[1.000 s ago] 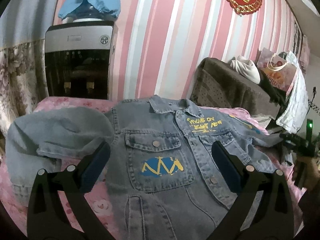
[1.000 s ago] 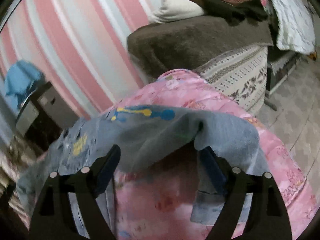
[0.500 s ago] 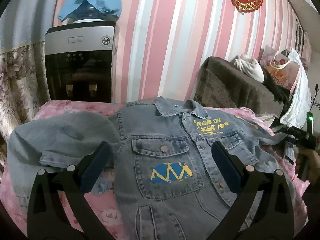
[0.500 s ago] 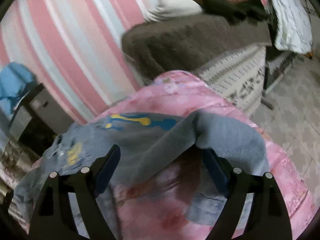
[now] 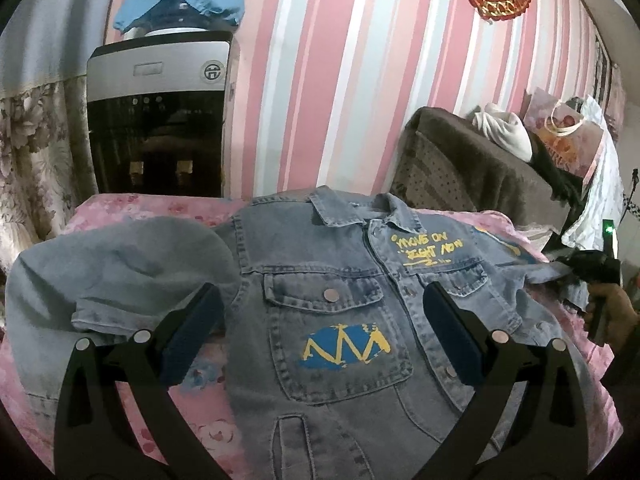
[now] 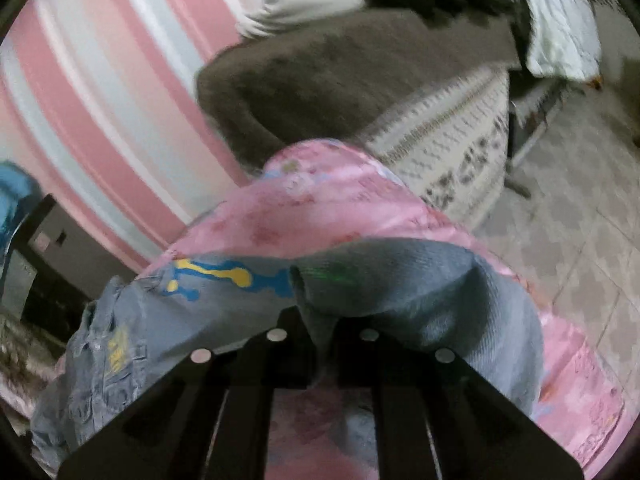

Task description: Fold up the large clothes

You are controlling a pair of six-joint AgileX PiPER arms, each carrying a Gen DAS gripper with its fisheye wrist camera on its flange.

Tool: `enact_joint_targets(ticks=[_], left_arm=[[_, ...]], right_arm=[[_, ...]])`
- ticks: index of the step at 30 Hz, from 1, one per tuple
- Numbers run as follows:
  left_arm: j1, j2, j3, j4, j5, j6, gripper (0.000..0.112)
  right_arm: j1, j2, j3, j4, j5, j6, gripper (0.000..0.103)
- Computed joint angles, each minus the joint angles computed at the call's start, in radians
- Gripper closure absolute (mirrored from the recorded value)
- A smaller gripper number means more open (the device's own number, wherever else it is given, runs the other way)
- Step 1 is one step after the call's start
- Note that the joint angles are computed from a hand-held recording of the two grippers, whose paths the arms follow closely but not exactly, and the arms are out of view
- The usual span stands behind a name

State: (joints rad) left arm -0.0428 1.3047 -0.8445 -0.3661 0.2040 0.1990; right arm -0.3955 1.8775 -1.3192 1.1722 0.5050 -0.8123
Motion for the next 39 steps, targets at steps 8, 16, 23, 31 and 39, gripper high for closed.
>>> enact_joint_targets(ticks=[8,16,23,31,39], left_arm=[[0.012,-0.006,-0.033,0.098,0.027,-0.086,0.012],[0.135,-0.030,-0.031,-0.079,0.084,0.070,0.012],[0.183,-0.001,-0.017,-0.094,0.131,0.086,0.012],[-0.003,0.004,-0.084,0.239,0.142,-0.257,0.012],[-0.421,0.200,-0.328,0.887,0.287,-0.885,0.012]], right_arm=[[0.158,-0.149,-0.024,0.248,0.115,-0.355,0.098],[0.648,0.038,-0.303,-0.429,0.189,-0.122,0.071],[0.758,-0.031,-0.092,-0.667,0.068,-0.016,0.013],[0.510,-0.346,0.329,-0.073,0.022,-0.598,0.008],[0.182,-0.357,0.333,0.141,0.092,-0.683,0.003]])
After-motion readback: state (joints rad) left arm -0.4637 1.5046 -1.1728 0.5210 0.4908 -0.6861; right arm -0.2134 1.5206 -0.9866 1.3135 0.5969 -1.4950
